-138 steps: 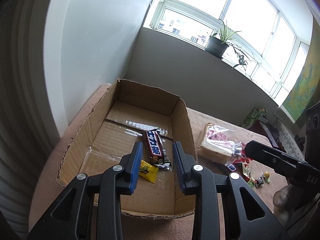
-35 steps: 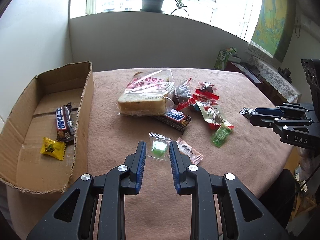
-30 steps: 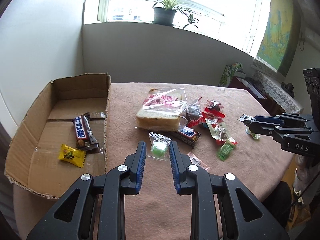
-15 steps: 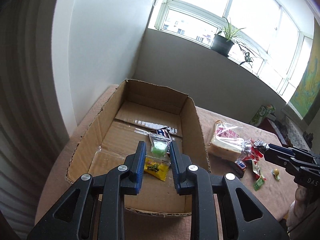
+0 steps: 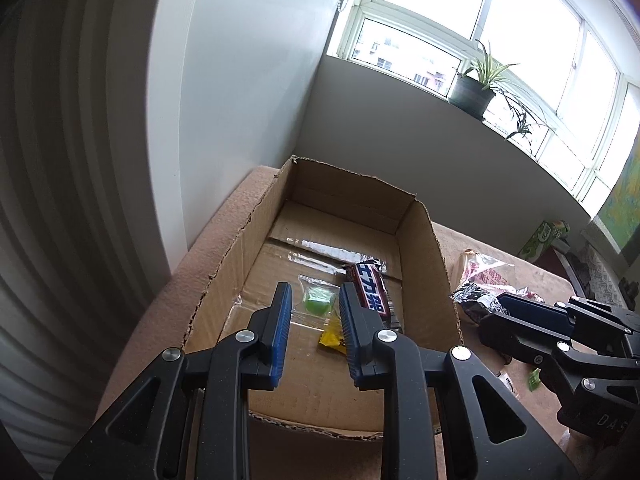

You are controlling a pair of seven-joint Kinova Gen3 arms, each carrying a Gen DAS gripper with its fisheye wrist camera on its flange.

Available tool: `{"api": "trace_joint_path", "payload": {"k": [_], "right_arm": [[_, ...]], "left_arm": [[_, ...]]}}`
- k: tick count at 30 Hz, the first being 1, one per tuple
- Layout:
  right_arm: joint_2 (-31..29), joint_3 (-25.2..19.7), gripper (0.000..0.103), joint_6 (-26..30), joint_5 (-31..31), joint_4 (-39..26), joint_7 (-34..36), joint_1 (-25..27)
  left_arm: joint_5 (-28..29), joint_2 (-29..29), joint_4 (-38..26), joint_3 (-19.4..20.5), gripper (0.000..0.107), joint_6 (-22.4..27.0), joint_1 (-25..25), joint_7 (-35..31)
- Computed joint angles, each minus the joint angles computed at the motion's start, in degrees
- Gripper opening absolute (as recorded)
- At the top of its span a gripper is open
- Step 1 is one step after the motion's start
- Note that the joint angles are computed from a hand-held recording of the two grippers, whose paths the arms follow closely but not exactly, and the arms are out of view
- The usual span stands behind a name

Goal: Organize snacks
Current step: 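Carry both candies into the cardboard box and open both tools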

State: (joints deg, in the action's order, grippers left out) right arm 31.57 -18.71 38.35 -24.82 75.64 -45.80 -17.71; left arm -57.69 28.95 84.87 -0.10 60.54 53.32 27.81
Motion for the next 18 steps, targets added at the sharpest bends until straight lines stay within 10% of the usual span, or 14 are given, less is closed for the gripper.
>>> {"api": "trace_joint_path", "payload": {"k": [5,18], "right_arm": [[0.3,-0.3,0.070,-1.1,-0.5,0.1,-0.6,0.3],[-3.1,-0.8,0.087,-3.6,-4.3,4.8,3.0,6.5]], "left_arm": [[0.0,0.2,-0.5,0.0,0.023,0.8,0.3,-0.1],[-1.2,1.4,-3.2,-0.1,0.030,0.5,0.9,-1.8]]}}
